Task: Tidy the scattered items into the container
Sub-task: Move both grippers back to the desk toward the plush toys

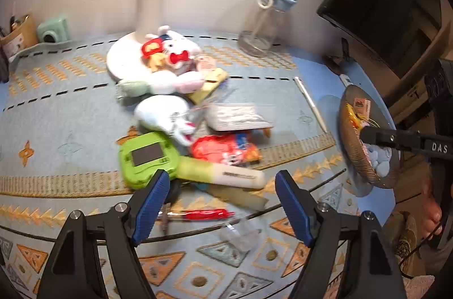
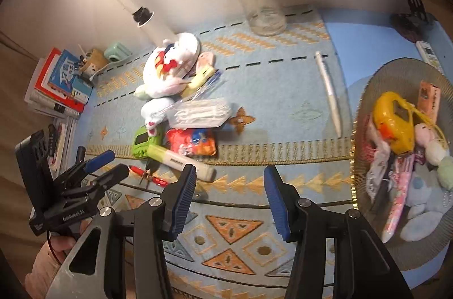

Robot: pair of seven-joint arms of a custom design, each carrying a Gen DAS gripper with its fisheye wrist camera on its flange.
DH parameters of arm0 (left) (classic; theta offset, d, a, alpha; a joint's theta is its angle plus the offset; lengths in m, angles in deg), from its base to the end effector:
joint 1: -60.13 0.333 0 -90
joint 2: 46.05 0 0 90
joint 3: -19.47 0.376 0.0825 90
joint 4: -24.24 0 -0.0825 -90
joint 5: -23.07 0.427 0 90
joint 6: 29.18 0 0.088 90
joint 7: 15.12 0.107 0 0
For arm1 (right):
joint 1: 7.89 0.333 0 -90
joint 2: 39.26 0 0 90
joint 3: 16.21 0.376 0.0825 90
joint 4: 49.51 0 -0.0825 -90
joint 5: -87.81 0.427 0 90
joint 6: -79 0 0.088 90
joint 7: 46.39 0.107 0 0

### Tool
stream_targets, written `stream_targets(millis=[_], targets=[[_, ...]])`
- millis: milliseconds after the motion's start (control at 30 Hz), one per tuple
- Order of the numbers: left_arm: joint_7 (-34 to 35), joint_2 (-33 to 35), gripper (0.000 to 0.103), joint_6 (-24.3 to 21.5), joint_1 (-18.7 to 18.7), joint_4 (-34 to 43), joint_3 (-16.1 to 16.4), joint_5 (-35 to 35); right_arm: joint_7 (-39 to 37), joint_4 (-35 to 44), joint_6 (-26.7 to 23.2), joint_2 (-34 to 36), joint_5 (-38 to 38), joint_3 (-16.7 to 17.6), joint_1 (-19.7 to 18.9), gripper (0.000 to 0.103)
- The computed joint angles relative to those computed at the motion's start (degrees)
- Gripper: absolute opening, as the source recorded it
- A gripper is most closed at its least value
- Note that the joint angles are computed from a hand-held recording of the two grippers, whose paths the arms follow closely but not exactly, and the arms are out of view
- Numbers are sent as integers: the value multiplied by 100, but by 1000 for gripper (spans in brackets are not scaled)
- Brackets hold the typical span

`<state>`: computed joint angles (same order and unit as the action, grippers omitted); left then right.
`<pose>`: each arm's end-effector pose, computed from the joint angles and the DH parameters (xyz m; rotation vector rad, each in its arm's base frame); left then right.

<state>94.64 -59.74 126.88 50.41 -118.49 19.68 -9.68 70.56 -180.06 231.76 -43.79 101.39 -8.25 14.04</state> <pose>0.4946 -0.0625 0.4530 -2.0099 2.0915 -0.8331 0.4994 0.2806 0.4730 -1.7500 1.9973 0.0083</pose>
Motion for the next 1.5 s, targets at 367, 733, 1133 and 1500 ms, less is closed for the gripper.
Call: stream_targets(millis=[367,733,1133,1500], targets=[[1317,360,75,-228,366,390,423,-1003,803,699,-144,673,-501,67,340,50],[2146,1094,75,-394,917,1147,-116,-1641,955,1238,-267,1026,-786,-90,286,50],[3034,2039,75,12,1458,1800,-698,-1198,-222,4019,-1304,3172,-1126,-380,425,61],[3809,2540,81,-677,1885,2313,-1065,-1510,-888,5832,-2188,4526,-1241,-657,645,77]])
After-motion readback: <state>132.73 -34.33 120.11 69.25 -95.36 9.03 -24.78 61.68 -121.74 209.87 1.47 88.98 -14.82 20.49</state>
